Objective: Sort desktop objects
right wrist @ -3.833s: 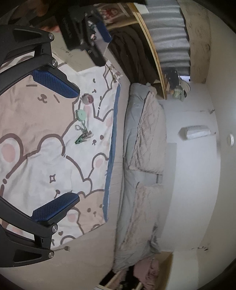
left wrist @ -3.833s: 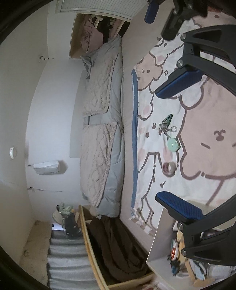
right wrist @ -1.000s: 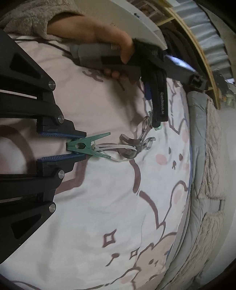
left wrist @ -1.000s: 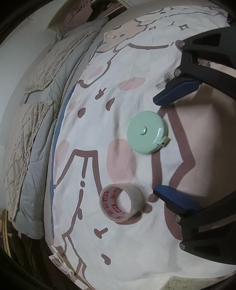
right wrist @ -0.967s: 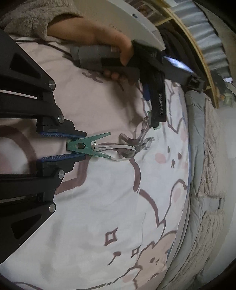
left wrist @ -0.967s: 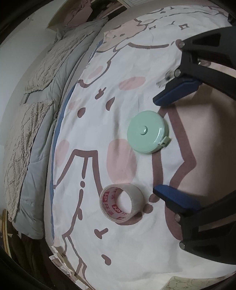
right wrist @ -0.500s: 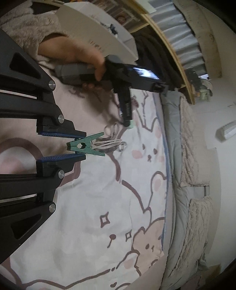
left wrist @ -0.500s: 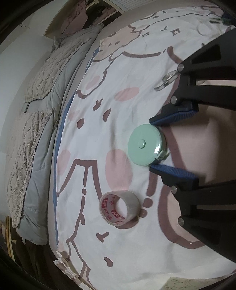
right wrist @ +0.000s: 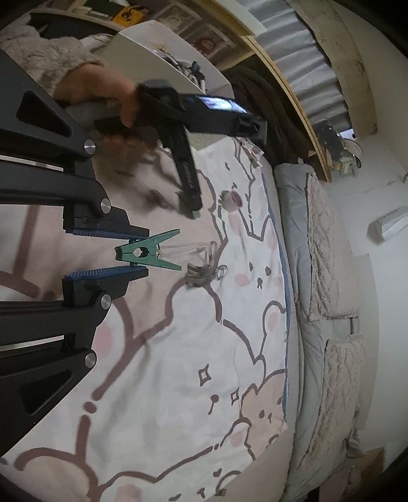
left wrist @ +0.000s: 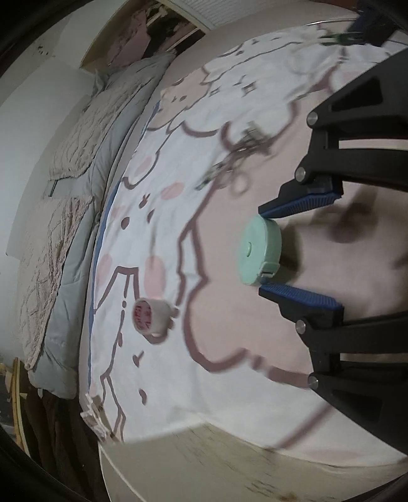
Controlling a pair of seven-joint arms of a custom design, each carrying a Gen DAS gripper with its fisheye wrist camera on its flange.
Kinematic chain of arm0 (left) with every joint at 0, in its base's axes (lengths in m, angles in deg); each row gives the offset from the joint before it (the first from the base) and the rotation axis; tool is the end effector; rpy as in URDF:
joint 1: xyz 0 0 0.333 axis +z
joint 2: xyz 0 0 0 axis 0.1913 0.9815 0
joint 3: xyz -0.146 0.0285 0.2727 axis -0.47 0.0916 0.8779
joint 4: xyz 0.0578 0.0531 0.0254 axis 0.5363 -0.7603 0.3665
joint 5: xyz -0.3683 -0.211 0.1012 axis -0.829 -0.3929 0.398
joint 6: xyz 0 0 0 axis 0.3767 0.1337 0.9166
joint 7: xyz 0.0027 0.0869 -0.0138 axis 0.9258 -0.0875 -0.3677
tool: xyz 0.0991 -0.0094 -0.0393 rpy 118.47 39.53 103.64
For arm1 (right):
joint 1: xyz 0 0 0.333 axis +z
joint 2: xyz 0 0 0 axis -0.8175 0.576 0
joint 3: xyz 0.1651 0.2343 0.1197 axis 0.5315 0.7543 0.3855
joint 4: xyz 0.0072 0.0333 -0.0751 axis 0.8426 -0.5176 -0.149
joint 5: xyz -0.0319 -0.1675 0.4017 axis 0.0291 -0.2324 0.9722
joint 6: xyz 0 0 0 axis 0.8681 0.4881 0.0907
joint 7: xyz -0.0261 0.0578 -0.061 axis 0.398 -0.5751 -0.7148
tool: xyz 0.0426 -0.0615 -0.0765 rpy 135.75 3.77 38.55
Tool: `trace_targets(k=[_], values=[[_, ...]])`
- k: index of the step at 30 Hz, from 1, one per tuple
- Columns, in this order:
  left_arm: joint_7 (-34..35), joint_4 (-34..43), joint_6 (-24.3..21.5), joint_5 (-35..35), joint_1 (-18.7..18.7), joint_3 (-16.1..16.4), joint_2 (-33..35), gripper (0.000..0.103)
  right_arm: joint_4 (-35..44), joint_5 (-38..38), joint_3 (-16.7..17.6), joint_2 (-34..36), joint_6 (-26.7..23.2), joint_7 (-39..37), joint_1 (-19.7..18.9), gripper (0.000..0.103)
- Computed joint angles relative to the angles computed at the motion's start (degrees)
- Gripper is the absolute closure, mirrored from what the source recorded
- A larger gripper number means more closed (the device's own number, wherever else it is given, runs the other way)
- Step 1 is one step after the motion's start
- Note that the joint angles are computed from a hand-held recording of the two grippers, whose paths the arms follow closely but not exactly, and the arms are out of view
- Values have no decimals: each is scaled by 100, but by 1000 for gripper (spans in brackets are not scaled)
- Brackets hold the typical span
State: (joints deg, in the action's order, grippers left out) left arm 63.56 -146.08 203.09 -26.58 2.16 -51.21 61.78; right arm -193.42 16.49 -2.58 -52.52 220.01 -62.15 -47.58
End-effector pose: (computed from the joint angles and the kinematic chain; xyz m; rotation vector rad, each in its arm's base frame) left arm 0.7110 -0.1732 0.2755 -2.0692 1.6146 -0.8510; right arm 0.6358 0.1017 0.3200 -1.8490 1.3750 -0.2914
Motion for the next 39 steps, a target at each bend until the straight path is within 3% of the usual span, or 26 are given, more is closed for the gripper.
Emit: trace_targets(k=[3,5,7,9,14,19,24,31,33,35,39], values=[[-299,-536,161,179,-220,228,-377,60,-167,320,52,-154,135,-206,43,85],[-825,-801,150,666,-752,789,-621,60,-200,456,49,-169,210,-177,101,85],[-1336,-1095,178,1132,-1022,1084,-873,63,-232,465,47,-161,364,-115,190,85],[-1687,-1363,242,1493,-1102,1180,-1080,70,-289,327,35,-162,430,56,258,85],[-2579,-1990,91,2764,-1338,1387,-1646,70,-461,-275,30,-154,560,655,384,86],[-3774,-2399,184,4010,-1305,1447,-2015,70,-707,-503,86,-284,707,932,433,86],[-4225,-2516,282,4490,-1014,1186,-2093,70,-936,-787,80,-390,870,1265,535,86],[-3897,-2478,269,4202,-458,635,-2010,70,-1055,-511,151,-483,989,1076,491,86],[-3570,-2477,293,3872,-225,420,-1971,57,-1065,-400,133,-492,998,1006,487,86],[-3520,-2447,332,3800,-50,281,-1936,30,-1073,-395,103,-488,982,1038,498,86],[-3280,-2366,282,3634,154,100,-1885,26,-1086,-192,95,-499,953,838,459,86]])
